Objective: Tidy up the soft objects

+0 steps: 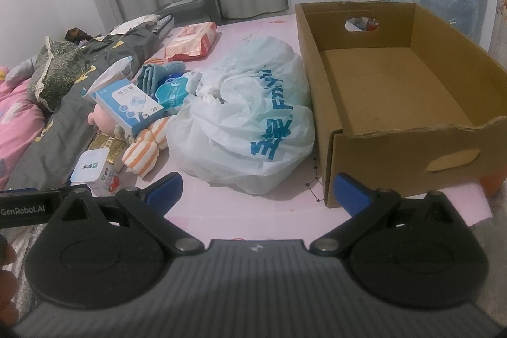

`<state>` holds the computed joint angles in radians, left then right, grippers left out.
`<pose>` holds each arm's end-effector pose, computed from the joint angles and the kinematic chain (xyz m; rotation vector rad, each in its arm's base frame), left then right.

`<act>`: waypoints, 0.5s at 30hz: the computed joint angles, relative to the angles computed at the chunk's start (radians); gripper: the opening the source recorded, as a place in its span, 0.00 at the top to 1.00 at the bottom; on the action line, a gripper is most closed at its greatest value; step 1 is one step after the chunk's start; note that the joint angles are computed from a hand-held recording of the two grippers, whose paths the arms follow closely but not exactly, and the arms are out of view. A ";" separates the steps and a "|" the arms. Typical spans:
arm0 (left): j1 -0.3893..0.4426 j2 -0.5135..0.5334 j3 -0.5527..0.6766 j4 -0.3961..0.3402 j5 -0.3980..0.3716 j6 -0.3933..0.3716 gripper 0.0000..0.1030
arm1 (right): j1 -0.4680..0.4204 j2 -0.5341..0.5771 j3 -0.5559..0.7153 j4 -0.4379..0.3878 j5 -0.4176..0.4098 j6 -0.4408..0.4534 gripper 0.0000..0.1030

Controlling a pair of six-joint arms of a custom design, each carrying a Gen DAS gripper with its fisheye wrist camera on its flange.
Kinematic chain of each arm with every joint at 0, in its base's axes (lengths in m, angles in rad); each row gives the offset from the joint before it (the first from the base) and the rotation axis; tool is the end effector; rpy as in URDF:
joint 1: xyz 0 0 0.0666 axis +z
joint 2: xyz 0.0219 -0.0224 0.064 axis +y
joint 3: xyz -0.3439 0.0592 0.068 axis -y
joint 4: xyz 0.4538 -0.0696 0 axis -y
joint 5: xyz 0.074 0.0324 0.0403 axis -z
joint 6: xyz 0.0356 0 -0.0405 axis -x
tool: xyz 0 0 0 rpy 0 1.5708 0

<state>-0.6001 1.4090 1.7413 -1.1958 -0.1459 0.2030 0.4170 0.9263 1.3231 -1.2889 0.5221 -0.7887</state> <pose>0.4429 -0.2973 0.5458 0.4150 2.3950 -0.1871 0.3309 0.1267 0.5400 0.6386 2.2218 -0.0458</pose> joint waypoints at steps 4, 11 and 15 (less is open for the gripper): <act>0.000 -0.001 -0.003 0.002 -0.001 0.001 0.00 | 0.000 -0.001 -0.005 0.003 -0.002 -0.004 0.01; 0.000 -0.001 -0.006 0.002 -0.003 0.002 0.00 | -0.002 -0.002 -0.008 0.002 -0.008 -0.007 0.01; 0.000 -0.002 -0.008 0.006 -0.002 -0.002 0.00 | -0.001 -0.004 -0.010 0.000 -0.001 -0.008 0.01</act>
